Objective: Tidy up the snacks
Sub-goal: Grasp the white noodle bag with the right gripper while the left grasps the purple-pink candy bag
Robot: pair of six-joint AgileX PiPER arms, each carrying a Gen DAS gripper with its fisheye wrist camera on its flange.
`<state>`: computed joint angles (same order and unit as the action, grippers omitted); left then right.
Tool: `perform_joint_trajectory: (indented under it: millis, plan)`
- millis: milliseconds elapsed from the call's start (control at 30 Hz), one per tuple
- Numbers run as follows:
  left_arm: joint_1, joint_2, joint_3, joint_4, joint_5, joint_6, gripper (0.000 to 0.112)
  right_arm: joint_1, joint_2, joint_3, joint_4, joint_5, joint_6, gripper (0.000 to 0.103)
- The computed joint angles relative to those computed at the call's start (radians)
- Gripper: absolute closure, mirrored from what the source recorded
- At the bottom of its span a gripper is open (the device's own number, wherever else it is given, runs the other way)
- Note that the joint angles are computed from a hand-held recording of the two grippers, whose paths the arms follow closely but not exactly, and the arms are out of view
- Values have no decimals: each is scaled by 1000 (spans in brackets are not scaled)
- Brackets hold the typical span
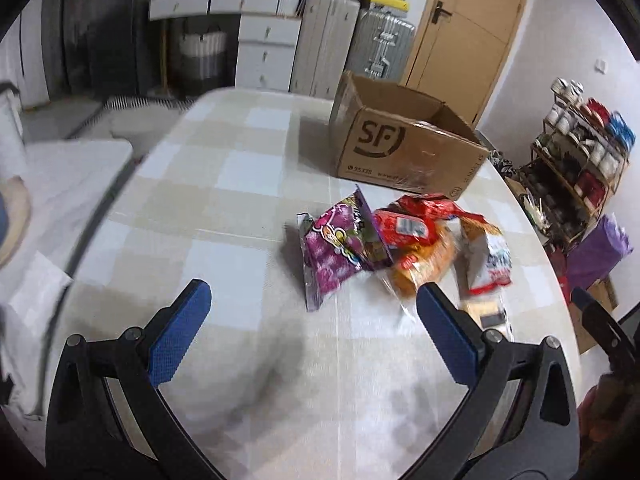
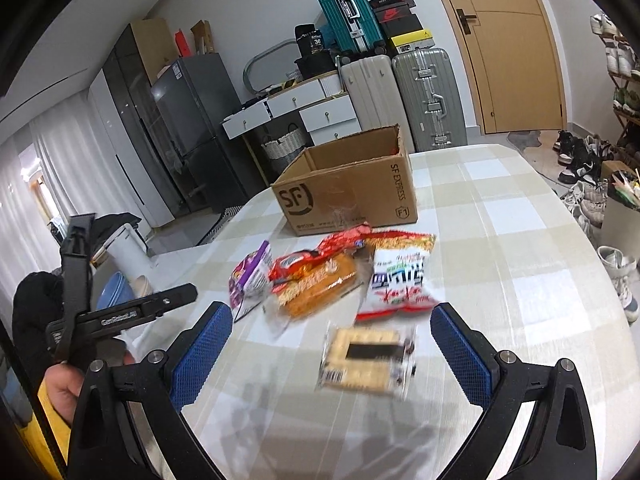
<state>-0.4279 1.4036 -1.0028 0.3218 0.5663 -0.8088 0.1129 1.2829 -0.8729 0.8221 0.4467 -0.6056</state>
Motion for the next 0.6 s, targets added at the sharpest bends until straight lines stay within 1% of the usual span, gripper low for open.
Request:
perform_joint_trajectory:
  millis: [100, 200, 267, 333, 467, 600]
  plan:
    - [63, 123, -78, -120, -23, 122, 10, -25, 68, -54, 66, 22, -54, 2]
    - [103, 221, -153, -216, -36, 233, 10, -34, 106, -83, 89, 32, -74, 2]
    - [125, 264, -190, -247, -36, 263, 10, -40, 134, -102, 101, 43, -88, 2]
    - [164, 314, -235, -333, -40, 341, 10, -47, 162, -119, 107, 51, -89, 2]
    - [215, 410, -331, -469, -16, 455, 11, -63, 215, -146, 123, 70, -91, 2]
    - [222, 497, -416, -546, 30, 541, 18, -82, 262, -174, 146, 87, -102, 2]
